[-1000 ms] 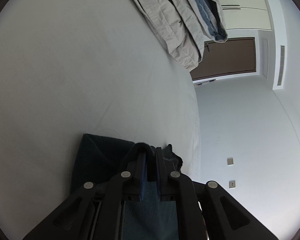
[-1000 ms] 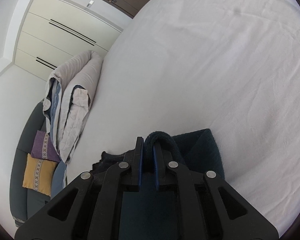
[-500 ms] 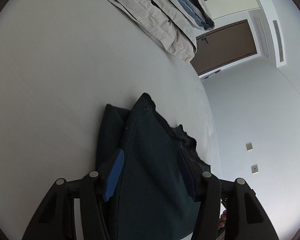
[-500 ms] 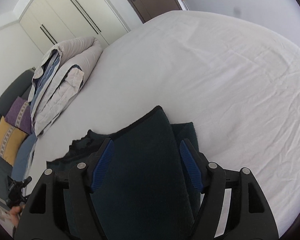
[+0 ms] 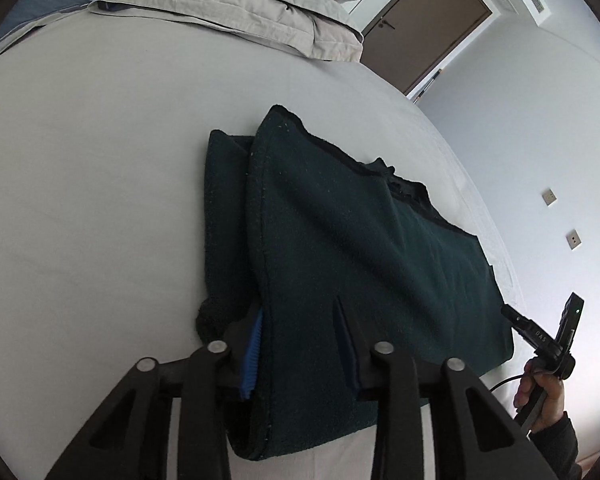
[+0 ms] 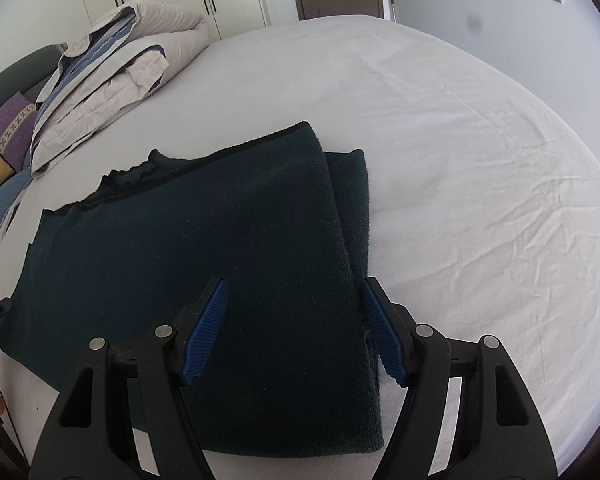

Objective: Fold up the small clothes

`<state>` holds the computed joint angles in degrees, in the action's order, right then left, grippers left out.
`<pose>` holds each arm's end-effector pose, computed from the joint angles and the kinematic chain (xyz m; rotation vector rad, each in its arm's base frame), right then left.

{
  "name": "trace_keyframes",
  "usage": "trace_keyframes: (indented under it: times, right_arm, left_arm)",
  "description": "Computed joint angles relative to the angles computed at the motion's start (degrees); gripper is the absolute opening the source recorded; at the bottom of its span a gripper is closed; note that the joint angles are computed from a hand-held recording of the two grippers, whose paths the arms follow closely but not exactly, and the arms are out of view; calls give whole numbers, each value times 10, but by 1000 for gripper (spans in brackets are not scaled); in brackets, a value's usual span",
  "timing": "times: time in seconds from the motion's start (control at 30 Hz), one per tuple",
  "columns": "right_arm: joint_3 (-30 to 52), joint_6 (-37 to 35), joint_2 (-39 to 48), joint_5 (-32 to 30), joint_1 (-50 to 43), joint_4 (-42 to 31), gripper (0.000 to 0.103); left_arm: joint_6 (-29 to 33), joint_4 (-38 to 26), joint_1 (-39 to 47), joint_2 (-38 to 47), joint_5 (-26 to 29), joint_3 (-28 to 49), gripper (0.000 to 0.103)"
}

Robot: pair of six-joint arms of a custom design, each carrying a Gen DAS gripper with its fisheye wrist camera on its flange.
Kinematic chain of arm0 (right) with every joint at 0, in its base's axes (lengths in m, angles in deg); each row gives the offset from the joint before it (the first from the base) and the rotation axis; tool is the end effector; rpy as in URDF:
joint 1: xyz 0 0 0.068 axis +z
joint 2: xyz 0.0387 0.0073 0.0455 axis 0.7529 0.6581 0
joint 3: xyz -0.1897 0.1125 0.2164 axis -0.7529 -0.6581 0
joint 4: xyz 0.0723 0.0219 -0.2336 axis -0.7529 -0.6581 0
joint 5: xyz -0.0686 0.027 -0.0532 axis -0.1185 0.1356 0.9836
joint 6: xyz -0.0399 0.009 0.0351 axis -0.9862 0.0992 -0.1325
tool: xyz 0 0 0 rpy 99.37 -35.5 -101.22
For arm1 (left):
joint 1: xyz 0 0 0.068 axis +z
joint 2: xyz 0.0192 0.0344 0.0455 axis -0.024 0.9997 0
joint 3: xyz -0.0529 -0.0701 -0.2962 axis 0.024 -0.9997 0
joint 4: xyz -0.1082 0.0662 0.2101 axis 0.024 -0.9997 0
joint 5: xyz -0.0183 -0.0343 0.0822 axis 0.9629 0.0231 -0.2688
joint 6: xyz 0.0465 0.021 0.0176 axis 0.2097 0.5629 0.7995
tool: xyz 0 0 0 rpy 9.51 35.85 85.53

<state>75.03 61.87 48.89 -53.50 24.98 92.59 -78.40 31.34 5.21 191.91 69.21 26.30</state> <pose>0.2267 -0.0928 0.1332 0.4372 2.3984 0.0531 0.3419 0.0188 0.1259 0.0242 2.5028 -0.7670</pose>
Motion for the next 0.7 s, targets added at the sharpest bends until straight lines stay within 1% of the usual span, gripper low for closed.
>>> trace_keyframes:
  times: [0.07, 0.13, 0.17, 0.2, 0.23, 0.27, 0.33, 0.37, 0.4, 0.53, 0.6, 0.7]
  right_arm:
    - [-1, -11, -9, -1, -4, -14, 61]
    - [1, -18, -14, 3, -3, -21, 56]
    - [0, -20, -16, 2, -5, -23, 52]
    - [-1, -20, -17, 1, -6, -23, 46]
    - [0, -19, -18, 5, -5, -23, 42]
    - [0, -21, -18, 8, -6, -25, 32]
    - [2, -24, -13, 3, -15, -31, 22]
    - [6, -23, -9, 4, -18, -34, 13]
    - [10, -23, -4, 2, -20, -35, 9]
    - [11, -28, -5, -3, -32, -37, 6]
    - [12, -28, 2, 0, -32, -33, 5]
    - [14, -16, 11, -14, -46, -29, 5]
  left_arm:
    - [5, -4, -2, 7, -6, 4, 25]
    - [0, -1, 3, 13, -3, 5, 20]
    - [-1, 1, 4, 12, -3, 3, 18]
    - [0, 2, 5, 11, -4, 2, 14]
    - [2, 3, 5, 9, -4, 1, 13]
    - [-2, 4, -1, 13, -7, 7, 11]
    - [0, 9, 1, 8, -6, 1, 9]
    - [-1, 12, 3, 3, -4, -5, 9]
    - [-4, 19, 4, -3, -4, -12, 8]
    - [-4, 48, 16, -26, -1, -50, 8]
    - [-6, 52, 21, -3, 3, -50, 8]
    - [-23, 67, 35, 27, 32, -44, 8]
